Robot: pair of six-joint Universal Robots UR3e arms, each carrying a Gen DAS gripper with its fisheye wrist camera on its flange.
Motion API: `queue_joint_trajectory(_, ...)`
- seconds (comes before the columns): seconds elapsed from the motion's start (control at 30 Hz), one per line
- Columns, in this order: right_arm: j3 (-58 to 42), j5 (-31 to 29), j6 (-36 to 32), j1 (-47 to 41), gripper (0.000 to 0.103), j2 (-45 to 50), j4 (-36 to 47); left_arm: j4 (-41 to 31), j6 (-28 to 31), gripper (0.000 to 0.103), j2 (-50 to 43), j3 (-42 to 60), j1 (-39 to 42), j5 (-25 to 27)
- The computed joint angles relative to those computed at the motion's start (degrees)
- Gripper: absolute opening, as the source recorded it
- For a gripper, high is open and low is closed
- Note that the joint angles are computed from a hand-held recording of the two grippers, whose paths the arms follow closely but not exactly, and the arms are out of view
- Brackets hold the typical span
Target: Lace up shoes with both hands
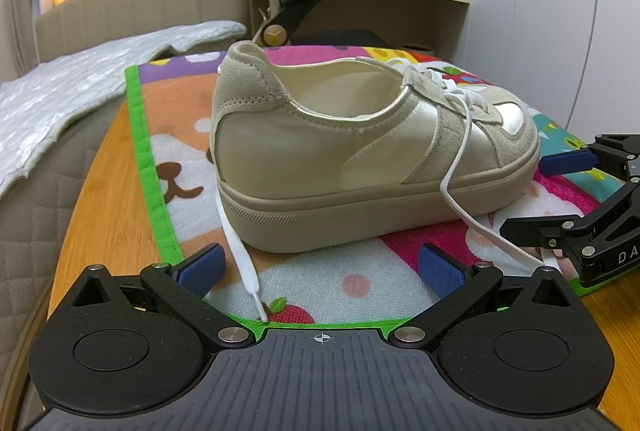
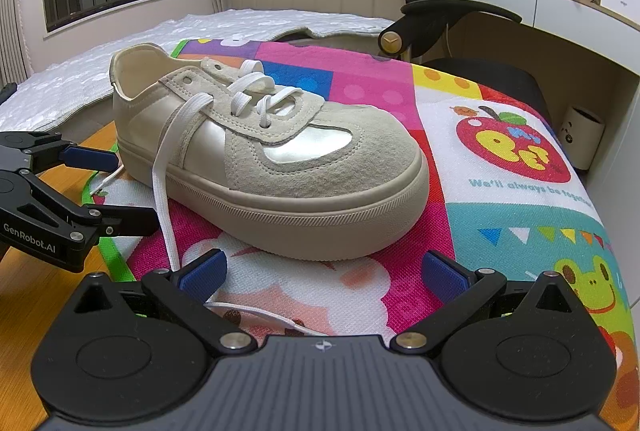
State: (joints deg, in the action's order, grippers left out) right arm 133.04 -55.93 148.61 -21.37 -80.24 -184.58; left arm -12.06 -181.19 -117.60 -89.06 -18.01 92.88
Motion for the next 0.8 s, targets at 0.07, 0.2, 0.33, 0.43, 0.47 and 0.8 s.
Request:
queue_joint_trajectory(0.07, 0.0, 0.1, -0.1, -0.1, 0.103, -0.2, 0.3, -0.1, 0.0, 0.103, 0.0, 0.1, -0.1, 0.0)
queue_joint_trajectory(0.2, 0.0, 0.2, -0.2, -0.2, 0.103, -0.3, 0.5, -0.1, 0.0, 0.103, 0.0, 0.1, 0.1, -0.2)
queue_joint_trajectory(0.33, 0.3, 0.1, 0.0, -0.2, 0.103, -0.7, 0.5, -0.1, 0.0, 0.103, 0.6, -0.5, 0.1, -0.2)
queue_joint_trajectory(0.43, 0.1, 0.0, 0.1, -0.2, 0.103, -0.5, 0.5, -0.2, 0.0, 0.103, 0.9, -0.7, 0.1, -0.2)
queue_joint_trajectory(0.47, 0.1, 0.0, 0.1, -0.3, 0.103, -0.5, 0.6, -0.2, 0.1, 0.103, 0.8, -0.7, 0.2, -0.3)
queue_joint_trajectory(0.8, 0.7, 0.3, -0.2, -0.6, 0.103, -1.1, 0.7, -0.2, 0.7, 0.103, 0.9, -0.8, 1.0, -1.0)
